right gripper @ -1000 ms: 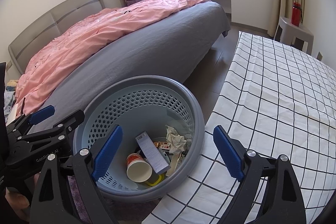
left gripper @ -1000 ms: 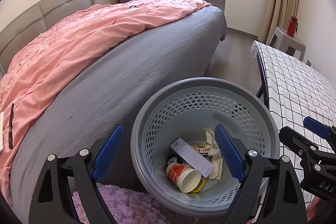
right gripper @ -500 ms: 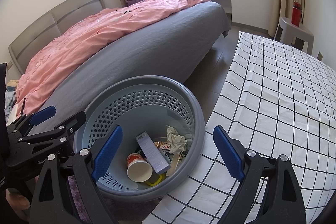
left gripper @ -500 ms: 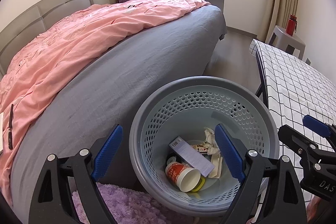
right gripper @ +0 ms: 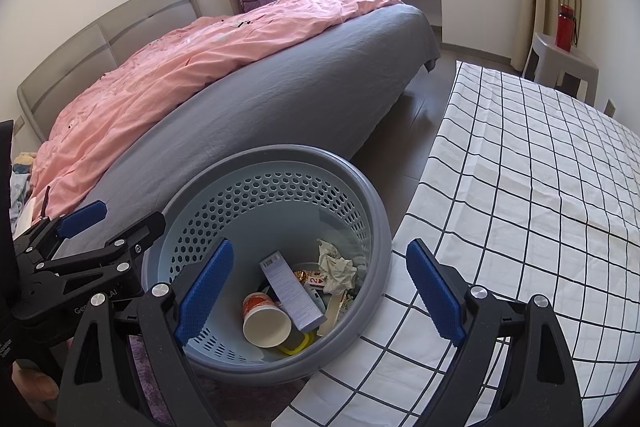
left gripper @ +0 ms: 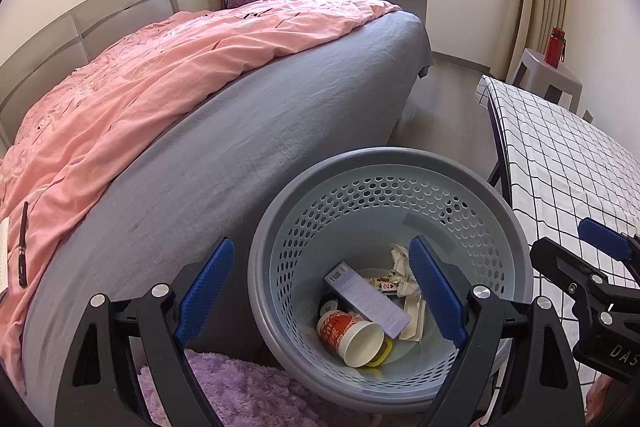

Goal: Collect trash

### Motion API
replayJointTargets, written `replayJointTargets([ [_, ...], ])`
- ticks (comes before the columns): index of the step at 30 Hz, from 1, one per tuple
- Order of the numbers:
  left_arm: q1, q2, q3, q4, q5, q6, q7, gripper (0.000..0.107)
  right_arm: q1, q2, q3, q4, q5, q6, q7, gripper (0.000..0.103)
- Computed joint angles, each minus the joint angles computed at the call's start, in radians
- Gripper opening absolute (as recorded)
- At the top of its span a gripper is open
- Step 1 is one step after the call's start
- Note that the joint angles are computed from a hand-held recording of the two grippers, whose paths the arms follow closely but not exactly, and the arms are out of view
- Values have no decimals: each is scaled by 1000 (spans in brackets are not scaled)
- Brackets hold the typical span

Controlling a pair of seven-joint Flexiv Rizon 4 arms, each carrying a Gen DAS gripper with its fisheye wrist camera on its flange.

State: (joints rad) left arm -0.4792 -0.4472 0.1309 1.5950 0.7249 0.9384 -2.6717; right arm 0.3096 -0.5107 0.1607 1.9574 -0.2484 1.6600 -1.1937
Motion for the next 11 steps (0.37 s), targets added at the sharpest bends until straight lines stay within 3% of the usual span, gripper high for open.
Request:
replayJointTargets([
  [11,1,2,-1,-1,-1,-4,-7,85,1,0,-1,1,3,1,-3,86],
])
